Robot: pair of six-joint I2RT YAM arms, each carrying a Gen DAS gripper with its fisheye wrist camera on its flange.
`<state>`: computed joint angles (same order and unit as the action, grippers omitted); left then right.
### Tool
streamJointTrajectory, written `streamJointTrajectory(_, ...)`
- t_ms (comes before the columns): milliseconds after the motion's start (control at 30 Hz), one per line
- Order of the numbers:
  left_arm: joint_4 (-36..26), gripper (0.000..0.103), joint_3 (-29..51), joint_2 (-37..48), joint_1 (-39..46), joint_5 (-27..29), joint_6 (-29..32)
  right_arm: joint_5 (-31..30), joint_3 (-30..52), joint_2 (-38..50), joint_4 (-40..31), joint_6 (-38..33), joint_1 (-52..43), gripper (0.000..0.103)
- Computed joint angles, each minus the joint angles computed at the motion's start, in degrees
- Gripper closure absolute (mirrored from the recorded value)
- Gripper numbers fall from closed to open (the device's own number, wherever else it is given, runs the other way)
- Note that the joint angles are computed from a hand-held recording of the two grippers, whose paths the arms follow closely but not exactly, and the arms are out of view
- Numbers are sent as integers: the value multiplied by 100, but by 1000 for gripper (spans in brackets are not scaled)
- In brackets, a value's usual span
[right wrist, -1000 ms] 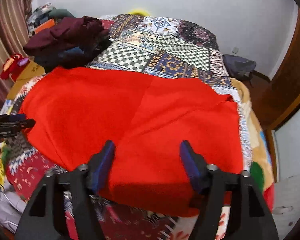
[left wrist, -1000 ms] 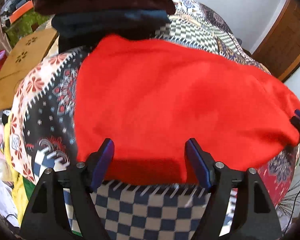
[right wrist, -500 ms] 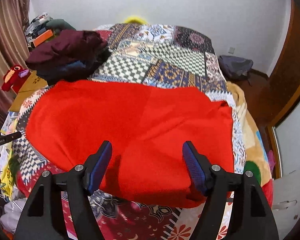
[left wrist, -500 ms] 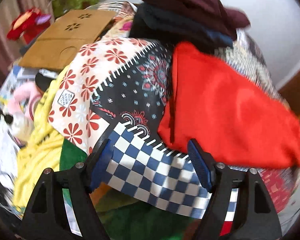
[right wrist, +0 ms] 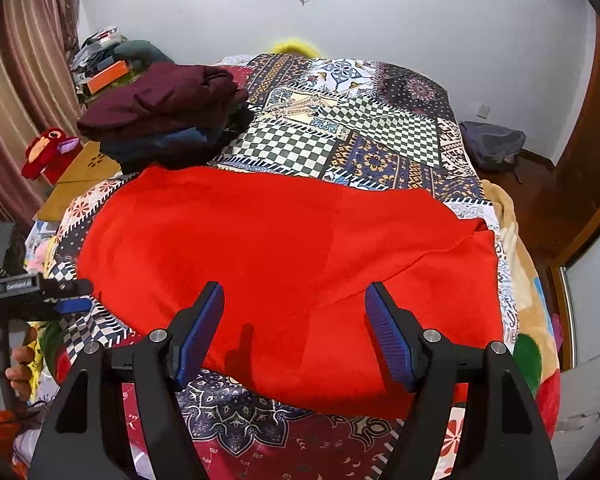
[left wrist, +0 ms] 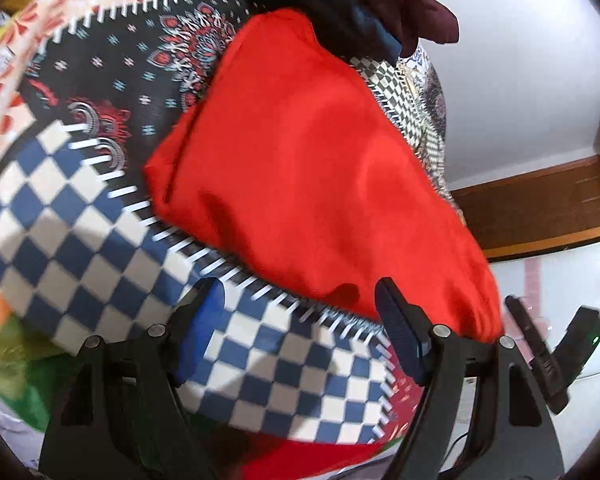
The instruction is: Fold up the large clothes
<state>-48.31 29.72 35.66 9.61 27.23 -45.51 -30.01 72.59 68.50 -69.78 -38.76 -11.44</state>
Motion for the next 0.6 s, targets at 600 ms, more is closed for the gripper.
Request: streamJointTrajectory(600,2788,39,-91,2025,-123,-699,-888,275,-63,120,310,636,634,33)
